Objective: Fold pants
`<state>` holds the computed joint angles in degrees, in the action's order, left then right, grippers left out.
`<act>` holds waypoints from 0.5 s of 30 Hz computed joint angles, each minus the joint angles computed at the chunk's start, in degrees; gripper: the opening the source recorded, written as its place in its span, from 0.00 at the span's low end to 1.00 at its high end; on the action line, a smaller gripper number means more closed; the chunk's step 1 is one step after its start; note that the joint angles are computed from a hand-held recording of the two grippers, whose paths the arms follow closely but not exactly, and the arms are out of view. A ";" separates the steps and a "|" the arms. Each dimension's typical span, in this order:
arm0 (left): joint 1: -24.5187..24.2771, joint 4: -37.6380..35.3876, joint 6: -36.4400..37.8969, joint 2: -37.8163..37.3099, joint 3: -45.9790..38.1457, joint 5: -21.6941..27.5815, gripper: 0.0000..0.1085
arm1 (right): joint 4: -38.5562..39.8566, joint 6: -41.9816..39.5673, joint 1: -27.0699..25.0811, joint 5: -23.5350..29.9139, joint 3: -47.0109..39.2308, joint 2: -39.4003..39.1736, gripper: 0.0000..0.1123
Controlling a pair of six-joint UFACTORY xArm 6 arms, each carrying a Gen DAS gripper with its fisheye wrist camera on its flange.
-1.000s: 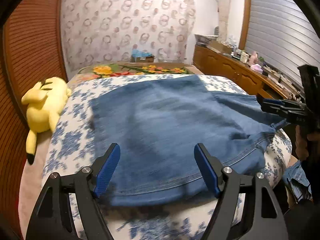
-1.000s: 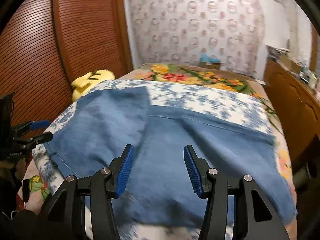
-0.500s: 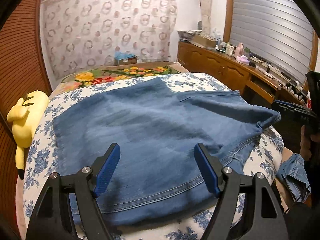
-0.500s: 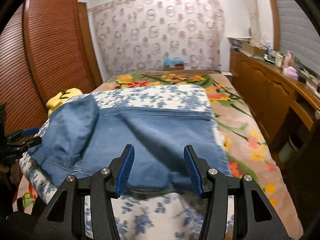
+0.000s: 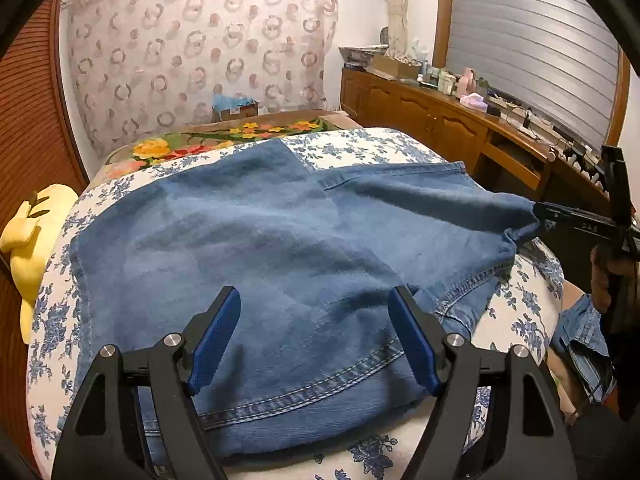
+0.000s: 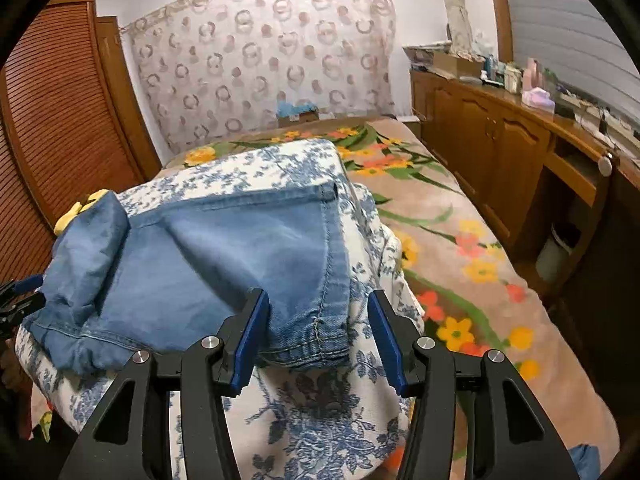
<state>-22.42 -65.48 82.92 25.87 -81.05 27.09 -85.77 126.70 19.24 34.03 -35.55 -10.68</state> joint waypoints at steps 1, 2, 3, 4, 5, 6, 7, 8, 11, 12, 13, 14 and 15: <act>0.03 0.21 -0.10 0.04 -0.05 0.07 0.71 | 0.45 -0.29 -0.10 -0.04 -0.13 0.06 0.47; 0.00 0.31 -0.14 0.03 -0.03 0.09 0.71 | 0.48 -0.53 -0.79 -0.63 -0.02 -0.10 0.47; -0.12 0.75 -0.61 0.23 -0.35 0.08 0.71 | 0.97 -0.87 -1.24 -1.19 -0.09 -0.06 0.47; -0.14 0.78 -0.65 0.22 -0.34 0.07 0.71 | 1.42 -1.02 -1.69 -1.82 -0.01 -0.10 0.47; -0.15 0.66 -0.55 0.22 -0.29 0.07 0.71 | 1.42 -0.52 -2.05 -2.57 -0.03 0.00 0.47; -0.18 0.67 -0.61 0.22 -0.26 0.00 0.71 | 1.26 -0.45 -2.83 -3.77 0.47 -0.73 0.47; -0.21 0.68 -0.71 0.23 -0.25 -0.07 0.71 | 0.82 0.05 -3.52 -4.92 0.54 -0.83 0.47; -0.17 0.58 -0.61 0.22 -0.22 -0.05 0.71 | 0.41 0.72 -3.93 -5.85 0.65 -0.92 0.47; -0.17 0.64 -0.72 0.27 -0.10 0.05 0.71 | -0.66 1.86 -4.95 -7.31 0.90 -1.11 0.47; -0.21 0.94 -0.97 0.31 -0.05 0.09 0.71 | 0.09 1.28 -4.95 -7.23 0.82 -1.04 0.47; -0.27 1.06 -1.06 0.41 -0.10 0.02 0.71 | 0.54 1.04 -4.76 -7.07 0.93 -1.08 0.47; -0.28 1.02 -0.98 0.44 -0.06 0.00 0.71 | 1.26 0.25 -4.70 -7.12 1.07 -1.37 0.47; -0.23 0.89 -0.87 0.49 -0.06 0.10 0.71 | 1.06 0.63 -4.50 -7.02 1.18 -1.19 0.47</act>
<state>-22.65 -64.59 82.06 26.37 -81.11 27.19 -84.71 127.34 14.74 27.01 -34.38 -11.87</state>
